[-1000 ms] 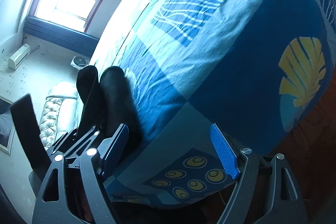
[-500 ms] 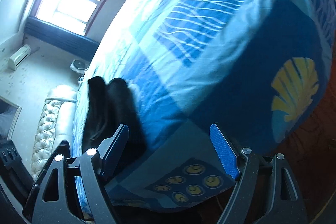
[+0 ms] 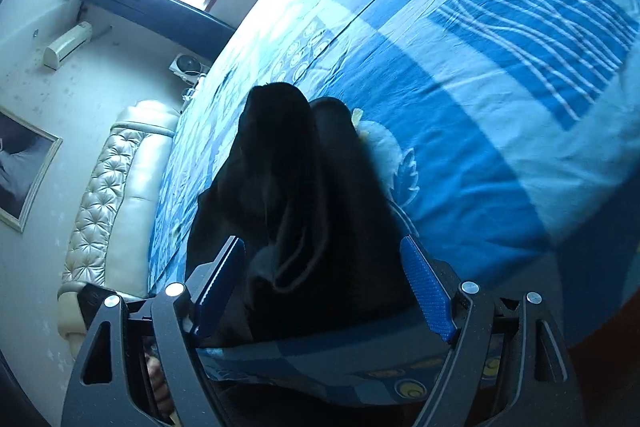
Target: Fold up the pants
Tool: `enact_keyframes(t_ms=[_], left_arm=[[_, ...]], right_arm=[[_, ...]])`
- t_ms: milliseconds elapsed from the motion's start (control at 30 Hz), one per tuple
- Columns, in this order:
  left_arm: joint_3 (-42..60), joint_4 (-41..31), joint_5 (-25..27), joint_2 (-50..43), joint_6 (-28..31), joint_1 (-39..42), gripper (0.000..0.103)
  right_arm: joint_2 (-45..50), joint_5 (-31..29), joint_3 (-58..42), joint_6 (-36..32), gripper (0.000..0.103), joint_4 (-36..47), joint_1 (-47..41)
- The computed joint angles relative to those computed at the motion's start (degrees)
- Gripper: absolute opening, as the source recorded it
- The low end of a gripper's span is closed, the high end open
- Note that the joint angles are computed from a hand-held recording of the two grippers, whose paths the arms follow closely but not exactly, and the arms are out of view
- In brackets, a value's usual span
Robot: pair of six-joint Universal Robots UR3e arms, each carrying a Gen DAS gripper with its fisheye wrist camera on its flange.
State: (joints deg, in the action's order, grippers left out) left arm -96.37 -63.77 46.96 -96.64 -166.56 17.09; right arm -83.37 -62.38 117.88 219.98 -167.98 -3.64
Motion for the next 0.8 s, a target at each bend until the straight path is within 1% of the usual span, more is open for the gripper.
enact_keyframes(t_ms=[100, 167, 233, 367, 400, 467, 500, 533, 567, 600, 633, 667, 700, 733, 800], left_arm=[[-2.67, 0.74, -1.88, -0.78, 0.67, 1.15, 0.089], [-3.17, 0.41, -2.82, -1.95, 1.37, 0.67, 0.089], [-2.95, 0.28, -3.37, -3.13, 1.51, -0.16, 0.089], [-3.63, 2.07, -4.07, -4.84, 0.95, -1.1, 0.089], [-3.78, 2.54, -4.68, -5.25, 0.86, -1.05, 0.089], [-4.03, 3.01, -5.36, -5.58, 0.63, -0.89, 0.089], [-3.78, 3.26, -5.3, -5.92, 0.47, -1.11, 0.089], [-3.58, 3.17, -4.97, -6.13, 0.85, -1.24, 0.084], [-2.59, 3.02, -4.24, -6.63, 0.81, -1.7, 0.079], [-1.49, 2.82, -2.88, -7.14, 0.82, -2.13, 0.072], [-0.86, 2.47, -2.53, -7.4, 0.79, -2.21, 0.063], [-0.63, 1.87, -2.58, -7.42, 0.99, -1.92, 0.059], [-0.14, 0.73, -3.04, -7.55, 1.18, -1.48, 0.052], [-0.03, -0.32, -3.41, -7.43, 1.83, -0.82, 0.047], [0.54, -1.14, -3.29, -7.22, 2.35, -0.55, 0.043]], right_arm=[[1.52, -1.71, -2.7, -1.25, 0.082, 2.58, 1.19], [1.99, -2.76, -4.14, -2.54, 0.082, 5.44, 1.92], [2.27, -3.6, -3.87, -3.37, 0.082, 6.12, 2.11], [2.43, 0.32, 0.24, -2.28, 0.084, 0.85, 0.0], [2.9, 1.95, 0.79, -1.98, 0.085, -0.38, -0.67], [4.51, 7.69, 1.35, -3.04, 0.086, -2.2, -2.23], [5.42, 8.88, 0.93, -4.2, 0.086, -2.14, -2.33], [5.88, 8.5, 0.34, -5.95, 0.085, -1.62, -1.95], [6.4, 8.54, 0.33, -6.68, 0.083, -2.27, -1.87], [6.6, 8.44, 0.49, -6.74, 0.08, -2.8, -1.87], [6.36, 7.53, 0.7, -6.94, 0.068, -2.49, -1.72], [6.2, 7.99, 1.07, -7.5, 0.056, -2.36, -2.06], [6.6, 9.66, 1.77, -7.42, 0.053, -3.64, -2.52], [6.54, 11.52, 3.38, -7.07, 0.048, -5.51, -3.41], [6.49, 13.09, 4.3, -6.89, 0.044, -7.14, -3.96]])
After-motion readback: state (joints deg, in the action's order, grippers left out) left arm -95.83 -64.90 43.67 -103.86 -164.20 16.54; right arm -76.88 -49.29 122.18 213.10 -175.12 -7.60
